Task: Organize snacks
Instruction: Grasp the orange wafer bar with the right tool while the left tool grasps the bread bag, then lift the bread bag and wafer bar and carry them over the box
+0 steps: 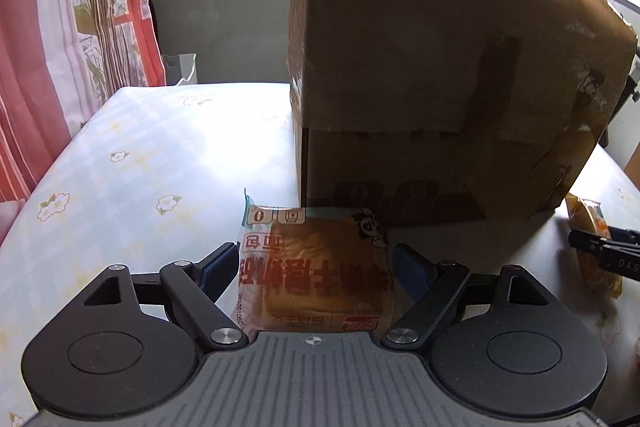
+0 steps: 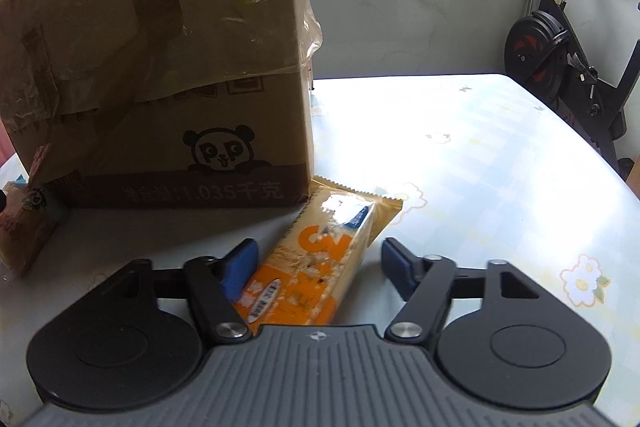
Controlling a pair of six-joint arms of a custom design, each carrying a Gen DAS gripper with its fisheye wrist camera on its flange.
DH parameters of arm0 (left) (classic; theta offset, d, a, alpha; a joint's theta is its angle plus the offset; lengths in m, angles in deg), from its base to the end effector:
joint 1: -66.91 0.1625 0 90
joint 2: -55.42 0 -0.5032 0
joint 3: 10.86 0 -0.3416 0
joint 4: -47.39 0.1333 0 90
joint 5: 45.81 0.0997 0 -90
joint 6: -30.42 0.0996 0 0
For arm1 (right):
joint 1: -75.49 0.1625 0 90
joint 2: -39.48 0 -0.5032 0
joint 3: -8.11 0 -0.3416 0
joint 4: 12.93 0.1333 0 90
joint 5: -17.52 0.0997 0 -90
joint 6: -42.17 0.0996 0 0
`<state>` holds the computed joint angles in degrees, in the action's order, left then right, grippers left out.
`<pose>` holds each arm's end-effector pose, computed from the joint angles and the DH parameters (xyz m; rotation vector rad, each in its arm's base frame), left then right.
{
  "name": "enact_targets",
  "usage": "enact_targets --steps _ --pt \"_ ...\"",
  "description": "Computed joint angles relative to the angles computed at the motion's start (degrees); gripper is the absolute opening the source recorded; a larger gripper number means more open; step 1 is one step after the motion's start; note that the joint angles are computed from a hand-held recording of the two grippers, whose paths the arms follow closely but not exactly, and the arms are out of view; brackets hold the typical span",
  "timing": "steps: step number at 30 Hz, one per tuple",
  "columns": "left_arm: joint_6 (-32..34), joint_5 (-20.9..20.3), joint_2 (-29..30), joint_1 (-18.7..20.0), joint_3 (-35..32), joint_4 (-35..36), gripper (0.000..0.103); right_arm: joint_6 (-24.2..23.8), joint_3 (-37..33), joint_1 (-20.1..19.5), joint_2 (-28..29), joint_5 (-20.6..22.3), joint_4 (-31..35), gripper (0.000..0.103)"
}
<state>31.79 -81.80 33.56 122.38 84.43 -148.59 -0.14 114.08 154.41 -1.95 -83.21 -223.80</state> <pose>-0.2092 -0.6814 0.0268 0.3698 2.2129 -0.9436 -0.0144 -0.6706 0.2158 0.5183 -2.2929 1.0240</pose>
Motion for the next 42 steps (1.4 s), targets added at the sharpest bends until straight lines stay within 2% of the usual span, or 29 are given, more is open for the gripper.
enact_targets --steps 3,11,14,15,18,20,22,28,30,36,39,42 --pt "0.75 0.78 0.58 -0.18 -0.04 -0.86 0.087 0.48 0.65 -0.28 -0.17 0.8 -0.45 0.057" --pt "0.43 2.35 2.01 -0.18 -2.52 2.44 0.092 0.69 -0.46 -0.65 -0.44 1.45 1.16 0.056" --pt "2.71 3.75 3.23 -0.48 -3.27 1.2 0.092 0.68 -0.47 -0.65 -0.46 1.44 1.18 0.056" --pt "3.24 4.14 3.55 -0.59 -3.25 0.3 0.091 0.68 -0.47 -0.65 -0.46 1.44 1.18 0.056" --pt "4.76 3.88 3.73 -1.13 -1.93 -2.71 0.075 0.66 -0.45 -0.65 -0.46 1.45 1.15 0.056" --pt "2.9 4.82 3.38 -1.71 -1.22 -1.46 0.074 0.66 -0.45 -0.65 -0.46 1.45 1.15 0.056" --pt "0.53 3.57 2.7 -1.92 0.26 -1.43 0.074 0.66 -0.45 -0.65 -0.46 1.45 1.15 0.056" --pt "-2.63 3.19 1.49 -3.31 3.83 -2.81 0.074 1.33 -0.45 -0.77 -0.92 1.76 2.13 0.056" --pt "-3.05 3.47 1.1 -3.9 4.83 -3.82 0.074 2.1 -0.53 -0.95 -1.49 2.15 3.24 0.055" --pt "-2.77 4.55 -0.1 -5.25 7.03 -9.35 0.074 4.51 1.3 -1.99 -4.65 4.02 5.19 0.042" --pt "-1.82 5.08 -0.2 -5.62 6.65 -12.28 0.074 3.36 2.59 -2.27 -6.15 5.76 3.79 0.041" --pt "0.66 6.02 -0.02 -6.33 5.96 -15.46 0.074 4.27 3.42 -2.48 -7.83 7.87 3.41 0.04"
